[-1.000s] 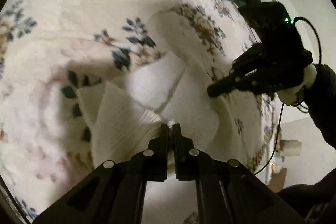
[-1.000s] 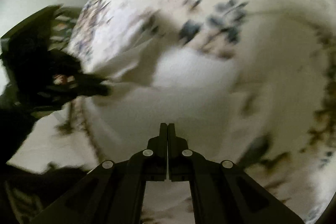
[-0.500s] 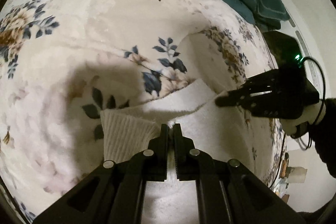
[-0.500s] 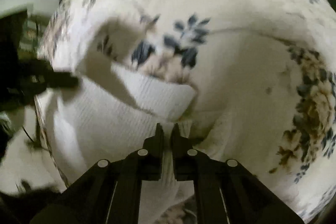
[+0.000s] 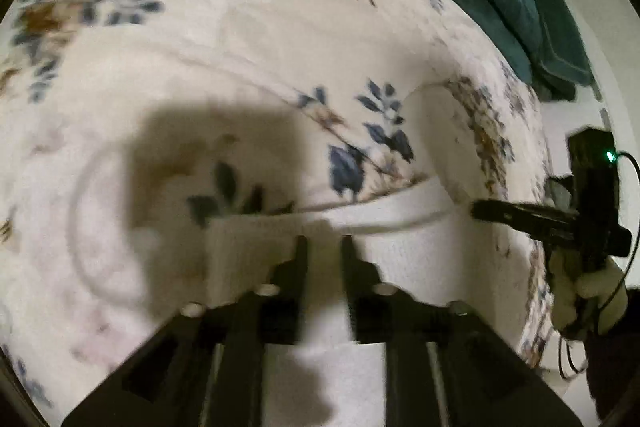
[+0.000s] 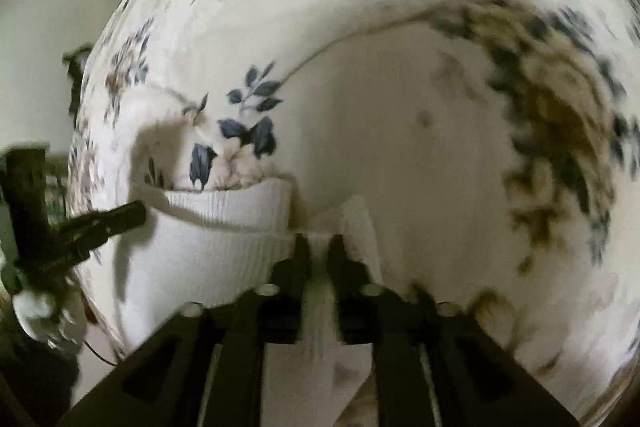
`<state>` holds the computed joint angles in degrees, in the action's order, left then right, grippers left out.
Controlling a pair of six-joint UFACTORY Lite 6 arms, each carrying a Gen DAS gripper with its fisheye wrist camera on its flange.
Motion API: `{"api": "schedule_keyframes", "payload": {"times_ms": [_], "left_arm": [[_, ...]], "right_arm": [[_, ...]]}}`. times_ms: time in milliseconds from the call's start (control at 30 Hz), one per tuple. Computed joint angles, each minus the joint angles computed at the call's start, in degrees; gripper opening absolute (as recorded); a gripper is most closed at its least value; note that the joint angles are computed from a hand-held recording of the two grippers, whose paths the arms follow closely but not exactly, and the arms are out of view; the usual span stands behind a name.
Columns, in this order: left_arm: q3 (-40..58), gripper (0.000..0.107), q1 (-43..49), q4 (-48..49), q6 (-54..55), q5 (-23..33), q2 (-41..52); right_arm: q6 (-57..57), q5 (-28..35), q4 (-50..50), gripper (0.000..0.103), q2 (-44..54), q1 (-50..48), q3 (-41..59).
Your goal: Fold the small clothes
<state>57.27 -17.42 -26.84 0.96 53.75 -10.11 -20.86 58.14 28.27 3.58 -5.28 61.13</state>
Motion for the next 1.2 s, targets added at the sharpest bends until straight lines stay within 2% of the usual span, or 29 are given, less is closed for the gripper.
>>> {"api": "schedule_keyframes", "payload": {"times_ms": [67,100,167,267,300,333,367,400,433,500,633,800,900,933,1000,1033,1067,1200], "left_arm": [[-1.64,0.034,1.0,2.24,-2.18,1.14,-4.44],[-3.34,0.037,2.12,3.2,-3.78,1.53,-7.41],[-6.89,0.049,3.81,3.78,-6.01,1.68,-10.76],[-14.03,0.049,6.61,1.96,-6.85,1.14,-13.33],[-16.61,0.049,7.82,-1.6,-4.57,0.45,-13.71],[-17.71,0.047,7.71,-3.33,-3.96,-0.3,-13.91],[-18.7,0.034,6.66,-4.02,-4.57,-1.79,-14.83],[-19.02,0.015,5.43,-4.33,-5.1,-3.22,-15.87],[-18.03,0.009,3.42,-4.13,-5.95,-4.27,-16.19],[-15.33,0.009,-0.04,-1.93,-8.48,-5.89,-16.53],[-10.95,0.009,-0.74,-2.35,-7.65,-6.41,-14.3],[-14.41,0.01,3.38,-10.28,1.17,-8.59,-5.27],[-16.07,0.016,5.56,-13.12,3.94,-7.17,-5.87],[-16.33,0.019,6.37,-13.56,4.19,-5.83,-7.21],[-16.83,0.028,8.34,-11.58,2.67,-2.81,-11.11],[-17.72,0.03,9.59,-11.09,2.49,-0.89,-13.94],[-18.62,0.031,11.21,-10.63,2.6,1.5,-16.97],[-23.81,0.031,18.31,-8.03,1.33,14.44,-32.62]], "right_arm": [[-2.73,3.13,2.4,0.045,-2.71,-5.86,-1.88],[-3.65,5.08,3.96,0.049,-4.85,-9.24,-3.92],[-5.33,7.66,8.42,0.051,-5.76,-12.58,-7.17],[-6.06,9.69,11.14,0.051,-4.85,-14.95,-12.19],[-7.19,9.63,12.44,0.051,-4.63,-14.94,-14.09],[-8.32,9.34,14.05,0.047,-4.8,-14.38,-15.51],[-9.14,8.85,15.06,0.016,-6.08,-14.14,-16.83],[-8.8,7.5,14.94,0.006,-8.44,-13.61,-18.2],[-8.23,6.41,15.41,0.006,-10.29,-13.12,-19.3],[-6.5,5.45,15.29,0.005,-14.58,-14.52,-20.51],[-2.92,5.68,12.94,0.004,-20.52,-20.47,-20.56],[-2.65,0.92,11.19,0.004,-16.01,-20.84,-22.47],[-4.39,-0.08,12.98,0.005,-10.36,-19.79,-22.07],[-4.45,0.12,13.42,0.007,-9.25,-19.44,-21.9],[-4.96,3.16,13.0,0.022,-10.34,-21.78,-22.06],[-5.2,4.8,12.42,0.039,-11.78,-23.22,-22.63],[-5.04,6.27,11.62,0.051,-13.37,-24.46,-23.09],[-8.82,19.44,6.79,0.053,-22.21,-35.95,-28.19]]}}
